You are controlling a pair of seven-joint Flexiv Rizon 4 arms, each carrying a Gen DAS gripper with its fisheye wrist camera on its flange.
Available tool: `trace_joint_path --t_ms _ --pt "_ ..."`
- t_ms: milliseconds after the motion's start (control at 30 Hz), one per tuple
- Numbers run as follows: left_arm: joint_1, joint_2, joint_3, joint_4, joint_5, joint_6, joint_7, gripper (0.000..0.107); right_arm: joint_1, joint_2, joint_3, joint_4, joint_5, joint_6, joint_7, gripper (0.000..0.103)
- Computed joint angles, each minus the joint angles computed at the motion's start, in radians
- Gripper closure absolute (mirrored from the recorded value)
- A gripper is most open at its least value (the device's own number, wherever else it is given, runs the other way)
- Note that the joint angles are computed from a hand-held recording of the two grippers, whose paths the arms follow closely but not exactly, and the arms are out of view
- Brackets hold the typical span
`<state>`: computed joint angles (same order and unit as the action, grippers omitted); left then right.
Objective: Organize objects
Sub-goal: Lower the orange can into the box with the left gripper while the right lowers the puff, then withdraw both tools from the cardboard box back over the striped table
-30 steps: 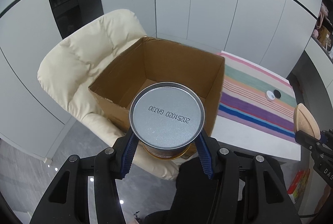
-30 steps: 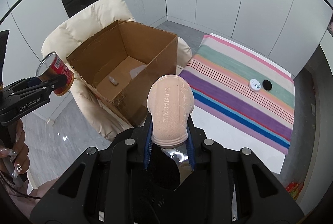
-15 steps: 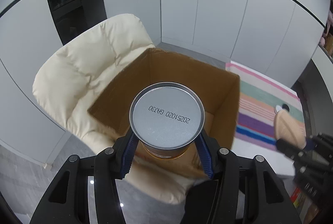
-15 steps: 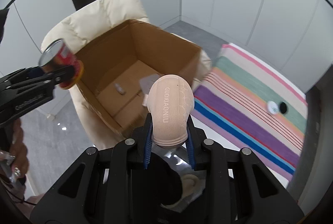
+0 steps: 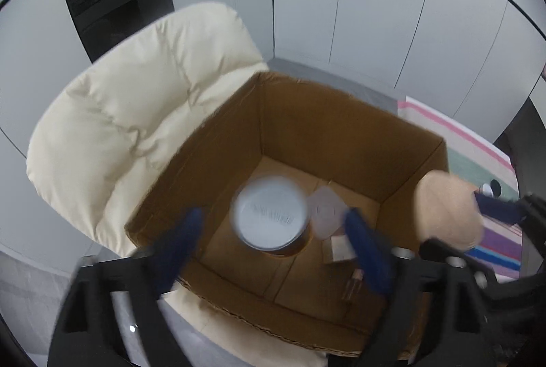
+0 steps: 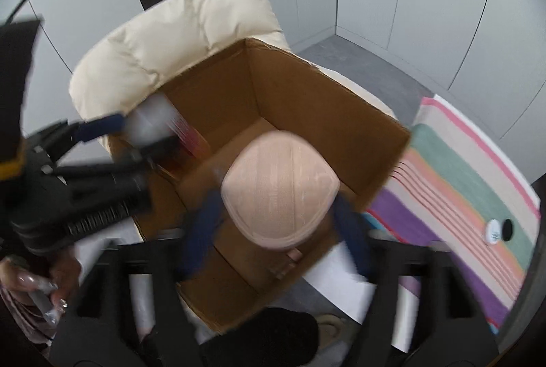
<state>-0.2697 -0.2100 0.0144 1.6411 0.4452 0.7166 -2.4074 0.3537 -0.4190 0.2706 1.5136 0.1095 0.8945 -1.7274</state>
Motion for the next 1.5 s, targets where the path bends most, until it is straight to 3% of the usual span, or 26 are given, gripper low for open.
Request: trace_joint_path --t_ms 67,467,933,1133,1500 --pt "0.022 0.007 -0.001 0.029 -0.056 0.039 0.021 0.015 0.009 -0.007 -0.011 0.002 -0.01 0.01 0.033 0.004" --pt "0.047 0.019 -0.004 0.062 -0.137 0.038 0.027 0.015 -0.012 -0.041 -0.019 -0.031 -0.001 -0.033 0.095 0.004" --pt "0.028 0.03 -0.007 0.031 -0.062 -0.022 0.043 0.015 -0.021 -0.007 -0.021 -0.006 -0.012 -0.042 0.095 0.004" --pt "-0.007 0.045 -0.02 -0.013 0.035 -0.132 0.035 0.015 -0.016 0.021 -0.036 0.023 -0.031 -0.025 0.135 0.004" --pt "-0.041 0.182 -0.088 0.04 0.102 -0.194 -0.017 0.015 -0.042 0.171 -0.027 0.155 -0.007 -0.02 0.16 0.004"
